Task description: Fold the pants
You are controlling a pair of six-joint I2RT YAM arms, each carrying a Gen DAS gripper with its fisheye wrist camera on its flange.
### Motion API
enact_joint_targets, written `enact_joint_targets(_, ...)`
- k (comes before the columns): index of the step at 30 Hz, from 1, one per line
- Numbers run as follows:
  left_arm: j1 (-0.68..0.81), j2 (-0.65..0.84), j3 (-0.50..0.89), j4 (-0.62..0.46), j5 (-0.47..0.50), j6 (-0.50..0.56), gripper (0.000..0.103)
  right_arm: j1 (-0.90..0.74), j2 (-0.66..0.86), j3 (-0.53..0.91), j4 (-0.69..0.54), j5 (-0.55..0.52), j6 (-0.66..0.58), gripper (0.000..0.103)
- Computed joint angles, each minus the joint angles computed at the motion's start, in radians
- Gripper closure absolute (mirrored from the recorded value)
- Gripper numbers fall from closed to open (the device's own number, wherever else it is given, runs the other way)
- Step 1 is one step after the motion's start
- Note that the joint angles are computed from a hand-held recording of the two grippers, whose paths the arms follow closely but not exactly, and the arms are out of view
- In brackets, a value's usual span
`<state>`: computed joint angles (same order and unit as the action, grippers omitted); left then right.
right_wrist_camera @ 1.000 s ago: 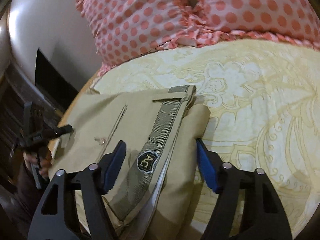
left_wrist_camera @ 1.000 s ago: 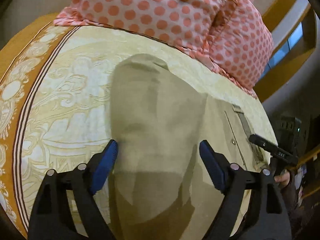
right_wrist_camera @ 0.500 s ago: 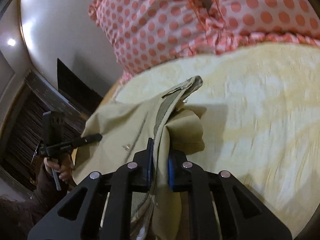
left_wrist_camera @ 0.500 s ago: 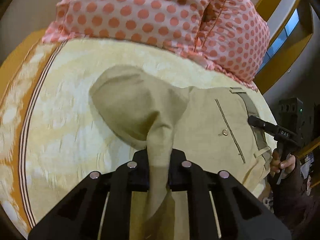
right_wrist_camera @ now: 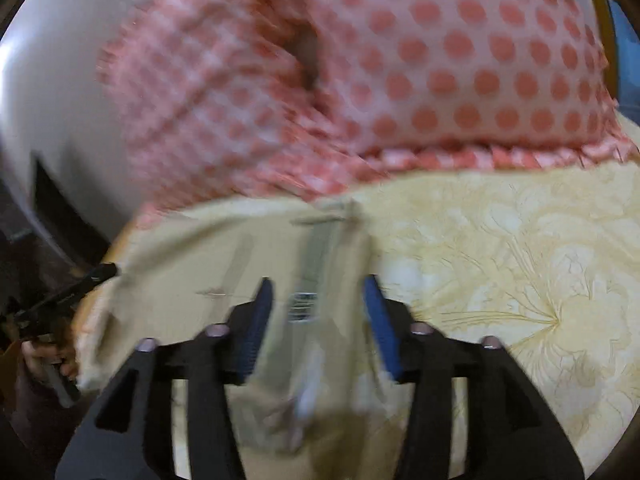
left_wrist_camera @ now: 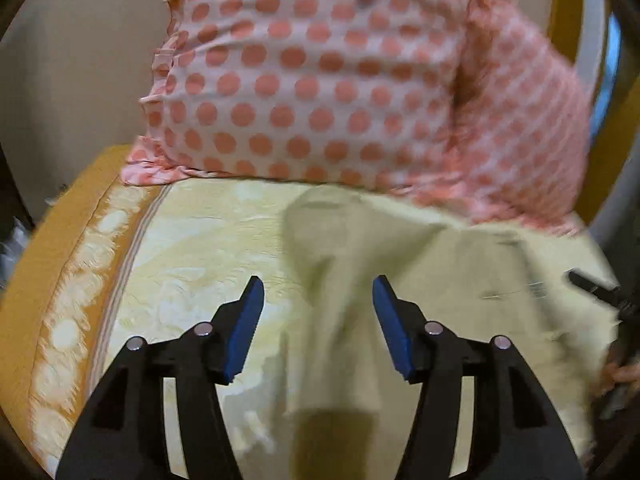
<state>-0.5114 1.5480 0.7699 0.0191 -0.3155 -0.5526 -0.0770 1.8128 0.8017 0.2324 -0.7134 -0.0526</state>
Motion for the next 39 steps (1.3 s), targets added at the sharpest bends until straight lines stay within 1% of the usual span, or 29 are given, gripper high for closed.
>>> enact_joint_targets(2,-0.017,-0.015,-0.047,0.067,0.139,-0.028,0.045,0.034,-0.003,0.011,-0.1,-0.045,-0.07,0.045)
enact_joint_targets(3,-0.025,0.015,-0.041,0.077,0.177,-0.035,0.044,0.059,0.02,0.04,-0.146,-0.032,-0.083,0.045)
enact_joint_targets(4,-0.032,0.072,-0.015,0.071,0.219,-0.049,0.044,0.091,0.057,0.076,-0.205,0.015,-0.094,0.04)
enact_joint_targets(5,-0.035,0.122,0.013,0.058,0.238,-0.062,0.045,0.115,0.091,0.105,-0.236,0.065,-0.089,0.034)
enact_joint_targets(6,-0.03,0.198,0.059,0.033,0.257,-0.079,0.045,0.129,0.103,0.082,-0.16,0.098,-0.068,0.033)
enact_joint_targets(7,-0.026,0.237,0.074,0.045,0.254,-0.08,0.046,0.142,0.1,0.089,-0.172,0.139,-0.064,0.026)
enact_joint_targets(8,-0.045,0.235,0.07,0.063,0.191,-0.066,0.048,0.148,0.087,0.086,-0.186,0.158,-0.055,0.027)
enact_joint_targets(9,-0.066,0.24,0.11,-0.025,0.142,-0.071,0.049,0.159,0.037,0.043,-0.166,0.212,-0.016,0.026)
enact_joint_targets(10,-0.086,0.218,0.103,-0.049,0.116,-0.089,0.045,0.166,-0.028,-0.019,-0.142,0.251,0.001,0.02)
enact_joint_targets(11,-0.108,0.191,0.077,-0.043,0.09,-0.1,0.033,0.175,-0.109,-0.111,-0.088,0.268,0.003,0.011)
enact_joint_targets(12,-0.157,0.137,0.027,-0.035,0.026,-0.112,0.025,0.18,-0.172,-0.188,-0.04,0.267,0.005,0.007)
enact_joint_targets(13,-0.213,0.097,-0.008,-0.047,-0.051,-0.131,0.013,0.189,-0.24,-0.28,0.023,0.275,0.012,0.002)
enact_joint_targets(14,-0.262,0.073,-0.028,-0.067,-0.117,-0.155,0.006,0.205,-0.299,-0.369,0.081,0.302,0.018,0.001)
enact_joint_targets(15,-0.346,0.048,-0.06,-0.098,-0.211,-0.207,0.005,0.239,-0.339,-0.437,0.125,0.347,0.033,0.001)
enact_joint_targets(17,-0.448,0.031,-0.097,-0.147,-0.286,-0.297,0.002,0.295,-0.374,-0.521,0.187,0.428,0.064,0.001)
enact_joint_targets(18,-0.508,0.038,-0.105,-0.188,-0.32,-0.369,0.002,0.34,-0.356,-0.554,0.238,0.486,0.099,0.001)
enact_joint_targets(20,-0.588,0.077,-0.102,-0.246,-0.359,-0.474,0.002,0.4,-0.306,-0.586,0.309,0.56,0.16,0.001)
enact_joint_targets(21,-0.614,0.096,-0.094,-0.272,-0.374,-0.517,0.002,0.439,-0.265,-0.593,0.361,0.618,0.191,0.001)
enact_joint_targets(22,-0.635,0.116,-0.09,-0.292,-0.389,-0.561,0.002,0.483,-0.256,-0.617,0.414,0.694,0.204,0.001)
enact_joint_targets(23,-0.654,0.121,-0.096,-0.307,-0.398,-0.596,0.002,0.525,-0.253,-0.631,0.433,0.761,0.211,0.001)
enact_joint_targets(25,-0.673,0.15,-0.105,-0.311,-0.405,-0.654,0.002,0.583,-0.231,-0.632,0.438,0.846,0.23,0.001)
enact_joint_targets(26,-0.697,0.177,-0.09,-0.338,-0.447,-0.684,0.002,0.61,-0.216,-0.639,0.464,0.892,0.239,0.001)
enact_joint_targets(27,-0.709,0.19,-0.088,-0.339,-0.463,-0.701,0.002,0.621,-0.198,-0.66,0.518,0.915,0.27,0.001)
enact_joint_targets(29,-0.731,0.201,-0.105,-0.316,-0.499,-0.734,0.002,0.643,-0.146,-0.689,0.625,0.95,0.29,0.001)
enact_joint_targets(31,-0.744,0.215,-0.104,-0.314,-0.523,-0.755,0.002,0.647,-0.106,-0.707,0.702,0.959,0.291,0.001)
enact_joint_targets(33,-0.755,0.231,-0.096,-0.323,-0.544,-0.776,0.002,0.646,-0.112,-0.705,0.693,0.958,0.289,0.001)
enact_joint_targets(39,-0.76,0.236,-0.095,-0.325,-0.55,-0.784,0.002,0.645,-0.124,-0.705,0.679,0.957,0.288,0.001)
